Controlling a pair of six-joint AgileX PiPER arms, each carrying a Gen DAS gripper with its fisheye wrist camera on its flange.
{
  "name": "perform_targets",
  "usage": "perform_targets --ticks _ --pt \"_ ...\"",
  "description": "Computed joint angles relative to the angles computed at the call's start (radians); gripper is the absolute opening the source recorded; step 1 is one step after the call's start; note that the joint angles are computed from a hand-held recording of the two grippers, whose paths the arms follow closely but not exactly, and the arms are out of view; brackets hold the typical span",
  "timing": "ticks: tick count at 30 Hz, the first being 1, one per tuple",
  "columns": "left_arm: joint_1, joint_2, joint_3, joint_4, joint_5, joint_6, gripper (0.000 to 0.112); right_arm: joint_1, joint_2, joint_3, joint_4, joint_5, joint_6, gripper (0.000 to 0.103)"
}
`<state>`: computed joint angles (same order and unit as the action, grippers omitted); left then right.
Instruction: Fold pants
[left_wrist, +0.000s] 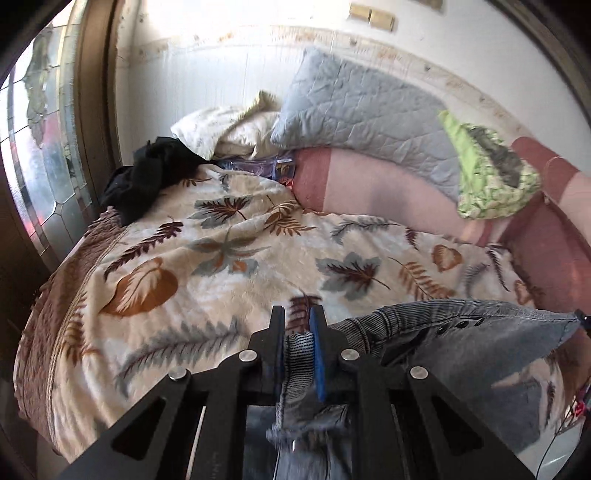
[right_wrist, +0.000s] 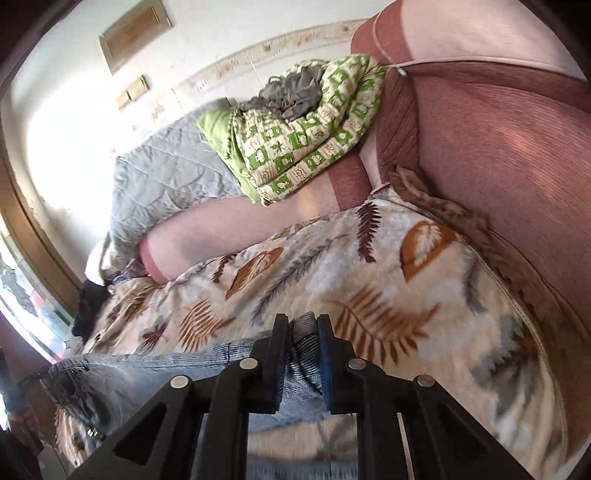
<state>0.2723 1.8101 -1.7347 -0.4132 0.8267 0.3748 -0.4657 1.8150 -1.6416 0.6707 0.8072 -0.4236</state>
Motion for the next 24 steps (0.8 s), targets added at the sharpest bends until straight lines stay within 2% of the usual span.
perform_targets --ticks 3,6,9,11,15,17,19,20,21,22,23,24 --pt "0.070 -0.168 0.263 -0.127 -0.059 0.164 0.014 -0.094 -0.139 0.214 0.114 0.021 -0.153 0.016" --pt "0.153 -0.294 0.490 -0.202 -0.069 0.301 0.014 -0.205 -0.254 0.431 0.200 0.081 -0.331 0.016" --pt "0.220 -0.370 0.697 -0.213 -0.084 0.381 0.014 -0.316 -0.323 0.637 0.189 0.138 -0.489 0.016" --pt "0.233 -0.374 0.813 -0.175 -0.137 0.393 0.015 -0.373 -0.313 0.729 0.148 0.175 -0.578 0.020" --pt "0.251 -0.355 0.881 -0.099 -0.150 0.323 0.015 -0.366 -0.240 0.798 -0.128 0.119 -0.481 0.023" --pt "0.249 -0.406 0.886 -0.043 -0.166 0.280 0.015 -0.386 -0.258 0.794 -0.133 0.105 -0.501 0.023" --pt "0.260 -0.466 0.872 -0.010 -0.171 0.250 0.015 -0.415 -0.270 0.762 -0.072 0.129 -0.533 0.025" --pt "0.271 -0.485 0.864 -0.014 -0.168 0.251 0.015 -0.428 -0.267 0.733 -0.016 0.145 -0.542 0.033" --pt "0.278 -0.501 0.848 -0.021 -0.162 0.249 0.015 -0.427 -0.262 0.710 0.029 0.141 -0.538 0.048" --pt "0.281 -0.516 0.832 -0.040 -0.151 0.254 0.015 -0.419 -0.254 0.693 0.055 0.126 -0.527 0.055" --pt "0.280 -0.524 0.815 -0.062 -0.133 0.264 0.015 -0.399 -0.246 0.677 0.085 0.097 -0.505 0.061" --pt "0.261 -0.532 0.804 -0.070 -0.122 0.263 0.015 -0.372 -0.231 0.657 0.112 0.071 -0.484 0.061"
